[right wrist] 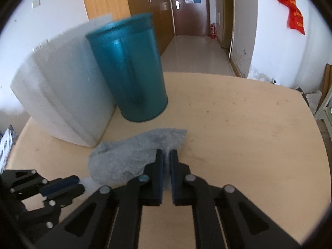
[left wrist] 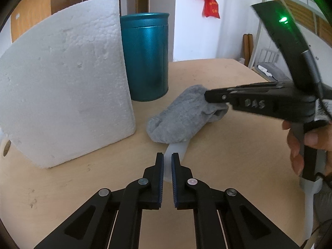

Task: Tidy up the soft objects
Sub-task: 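Lift the grey sock with the right tool while the left tool releases the foam strip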

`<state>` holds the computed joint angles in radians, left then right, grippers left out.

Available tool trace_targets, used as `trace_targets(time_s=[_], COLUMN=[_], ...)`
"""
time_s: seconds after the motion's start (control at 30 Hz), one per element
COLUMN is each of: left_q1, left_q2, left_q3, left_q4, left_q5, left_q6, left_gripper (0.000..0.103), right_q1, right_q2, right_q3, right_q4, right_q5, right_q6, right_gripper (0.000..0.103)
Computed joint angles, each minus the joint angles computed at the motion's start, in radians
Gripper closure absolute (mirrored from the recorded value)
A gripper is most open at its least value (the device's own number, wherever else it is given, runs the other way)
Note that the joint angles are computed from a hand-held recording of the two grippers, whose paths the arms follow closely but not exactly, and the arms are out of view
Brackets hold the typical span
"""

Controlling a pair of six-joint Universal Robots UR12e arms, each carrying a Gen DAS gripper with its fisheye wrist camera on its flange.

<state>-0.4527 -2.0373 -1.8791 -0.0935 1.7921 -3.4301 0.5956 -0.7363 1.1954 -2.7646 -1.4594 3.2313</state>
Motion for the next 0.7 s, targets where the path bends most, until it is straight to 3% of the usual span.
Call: trace_targets(time_s=[0.2,0.47,0.6,0.7], left_q1=[-0.003,-0.006,-0.003,0.012], left_q2=[0.008,0.008,-0.003,-0.008], left_q3=[-0.007,-0.003,0.009,0.016], left_q4=[0.018,0.054,0.064,0.065], left_q5=[0.010,0.002,-0.026,-0.105], left_q6=[0.015,0.052,0.083,0.104], left_gripper=[0.096,0.097,0.097,0.097], right_q1=[-0.009,-0.028,-0.027,-0.029], right_q2=[-0.021,-0.058,-0.054,-0.056], right_q3=[0.030,0.097,0.095,0.101], right_q4=[-0.043,-0.182,-0.172,-0.170], right_q5=[0.024,0.072,0.066,0.064], right_q6=[0.044,0.144,0.152,0.159], right_gripper=[0.097,0.097,0.097,0.097])
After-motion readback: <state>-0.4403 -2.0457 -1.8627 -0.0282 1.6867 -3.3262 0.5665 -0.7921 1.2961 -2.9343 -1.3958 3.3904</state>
